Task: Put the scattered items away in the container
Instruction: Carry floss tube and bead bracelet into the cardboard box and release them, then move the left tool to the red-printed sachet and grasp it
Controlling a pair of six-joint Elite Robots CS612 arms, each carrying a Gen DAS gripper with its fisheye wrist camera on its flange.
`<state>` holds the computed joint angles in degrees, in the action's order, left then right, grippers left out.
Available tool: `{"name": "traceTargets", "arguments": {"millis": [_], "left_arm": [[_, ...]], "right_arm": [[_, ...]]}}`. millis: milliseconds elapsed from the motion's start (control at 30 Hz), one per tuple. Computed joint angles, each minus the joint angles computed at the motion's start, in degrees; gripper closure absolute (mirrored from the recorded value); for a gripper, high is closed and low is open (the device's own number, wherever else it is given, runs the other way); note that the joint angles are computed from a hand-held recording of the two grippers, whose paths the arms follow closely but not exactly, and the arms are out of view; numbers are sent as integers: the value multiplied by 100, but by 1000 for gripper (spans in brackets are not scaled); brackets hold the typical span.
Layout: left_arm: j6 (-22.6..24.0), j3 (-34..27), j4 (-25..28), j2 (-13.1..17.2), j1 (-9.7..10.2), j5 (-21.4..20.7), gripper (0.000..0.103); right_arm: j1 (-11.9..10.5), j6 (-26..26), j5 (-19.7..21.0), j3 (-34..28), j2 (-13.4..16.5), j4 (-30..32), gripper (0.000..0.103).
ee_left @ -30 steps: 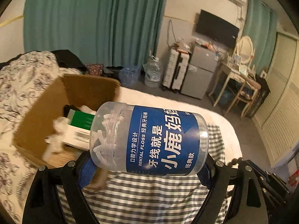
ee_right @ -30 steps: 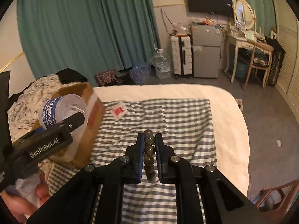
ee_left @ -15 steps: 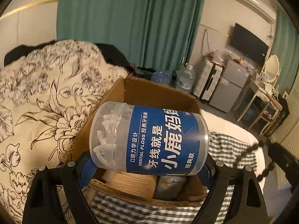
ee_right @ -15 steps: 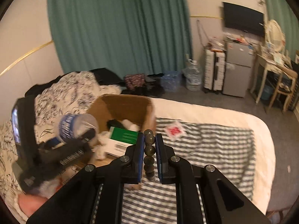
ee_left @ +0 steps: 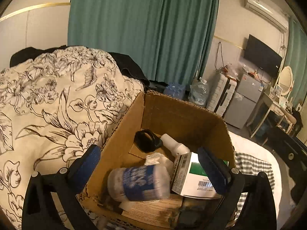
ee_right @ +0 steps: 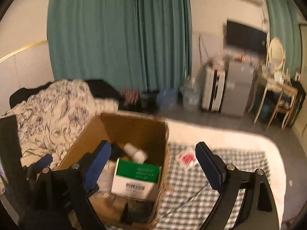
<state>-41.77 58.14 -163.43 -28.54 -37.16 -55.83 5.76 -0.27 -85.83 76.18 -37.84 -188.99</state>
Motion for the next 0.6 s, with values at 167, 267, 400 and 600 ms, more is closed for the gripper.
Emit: {"name": "traceTargets", "arguments": {"millis": [167,267,400,600], "left_arm": [[55,25,-86,-33,-47,-52,0],[154,77,-197,-73,-118,67,0],[356,103,-323,-104,-205,-43,0],[864,-24,-433,-48,-322,-635,0]], "right_arm": [[-110,237,-7,223,-159,39,13],[-162,366,-58,385,-278,23,13],[-202,276,-209,627,-409,-208,13],[-359,300,-278,1019,-603,-458,13]]}}
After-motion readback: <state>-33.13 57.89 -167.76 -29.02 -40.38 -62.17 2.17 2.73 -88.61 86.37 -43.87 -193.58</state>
